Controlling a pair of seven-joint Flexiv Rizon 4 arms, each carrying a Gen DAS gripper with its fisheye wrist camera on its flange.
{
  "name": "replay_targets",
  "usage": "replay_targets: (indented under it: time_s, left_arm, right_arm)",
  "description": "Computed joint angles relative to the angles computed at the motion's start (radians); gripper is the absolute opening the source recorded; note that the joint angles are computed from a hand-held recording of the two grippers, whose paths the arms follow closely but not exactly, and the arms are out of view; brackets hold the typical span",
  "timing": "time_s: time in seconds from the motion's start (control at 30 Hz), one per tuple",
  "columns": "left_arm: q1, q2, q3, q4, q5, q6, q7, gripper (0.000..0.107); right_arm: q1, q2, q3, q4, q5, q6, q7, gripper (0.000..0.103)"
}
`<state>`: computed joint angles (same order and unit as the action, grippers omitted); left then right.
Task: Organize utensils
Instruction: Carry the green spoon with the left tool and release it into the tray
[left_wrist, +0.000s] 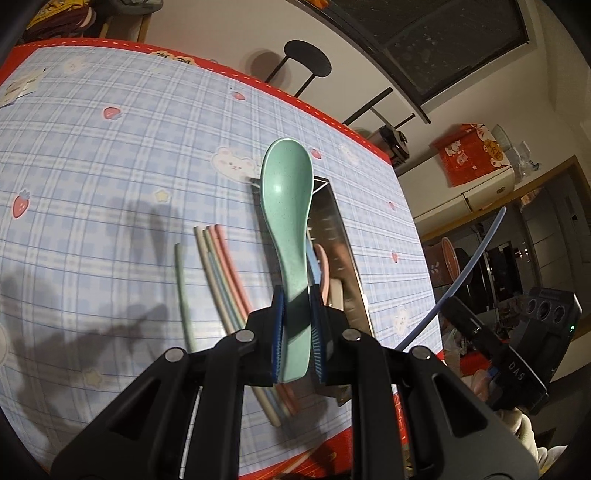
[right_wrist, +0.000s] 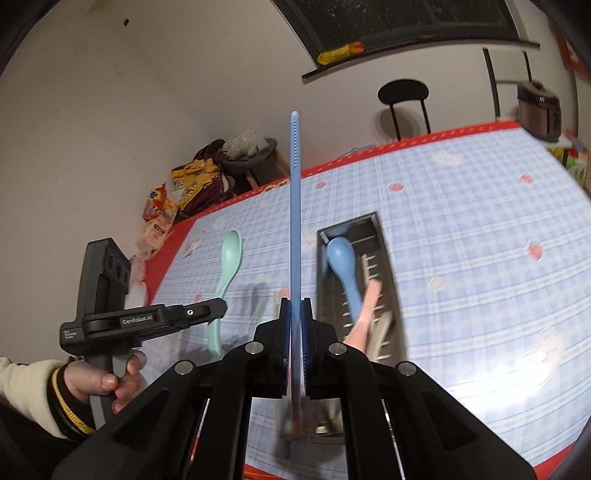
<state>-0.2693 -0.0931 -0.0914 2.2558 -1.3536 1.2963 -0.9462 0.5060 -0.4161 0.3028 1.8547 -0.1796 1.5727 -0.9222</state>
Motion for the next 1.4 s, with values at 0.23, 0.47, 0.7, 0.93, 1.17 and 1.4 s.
replay_targets:
  time_s: [0.23,0.47,0.7,0.93,1.17,1.4]
  left_arm:
    - [-0.001,-0.06,-0.026,-0.065,0.002,0.0,-0.024,0.017]
    - [0.001,-0.169,-0.076,-0.17,-0.031,0.023,-0.042,0.017]
    - [0.015,-0.262,-0.099,-0.244,0.053,0.022,-0.175,0.017]
    - [0.052,-0.314,-0.135,-0.266,0.017,-0.004,-0.269,0.017]
    - [0.069,-0.347,-0.131,-0.289,0.099,-0.013,-0.361,0.017]
    - [0.096,-0.371,-0.155,-0.31,0.154,0.0,-0.413,0.015]
  right_arm:
    - [0.033,0.033,-0.086,0.001,-0.104,-0.105,-0.028,0.006]
    - [0.001,-0.009,-0.046,-0.063,-0.092,-0.262,-0.15,0.006]
    - [0.011,-0.04,-0.052,-0.078,-0.052,-0.306,-0.171,0.006]
    - [0.018,-0.061,-0.058,-0.088,-0.028,-0.318,-0.155,0.006]
    - [0.022,-0.086,-0.058,-0.113,-0.024,-0.335,-0.153,0.006]
    - [0.034,-0.102,-0.071,-0.133,-0.03,-0.354,-0.137,0.006]
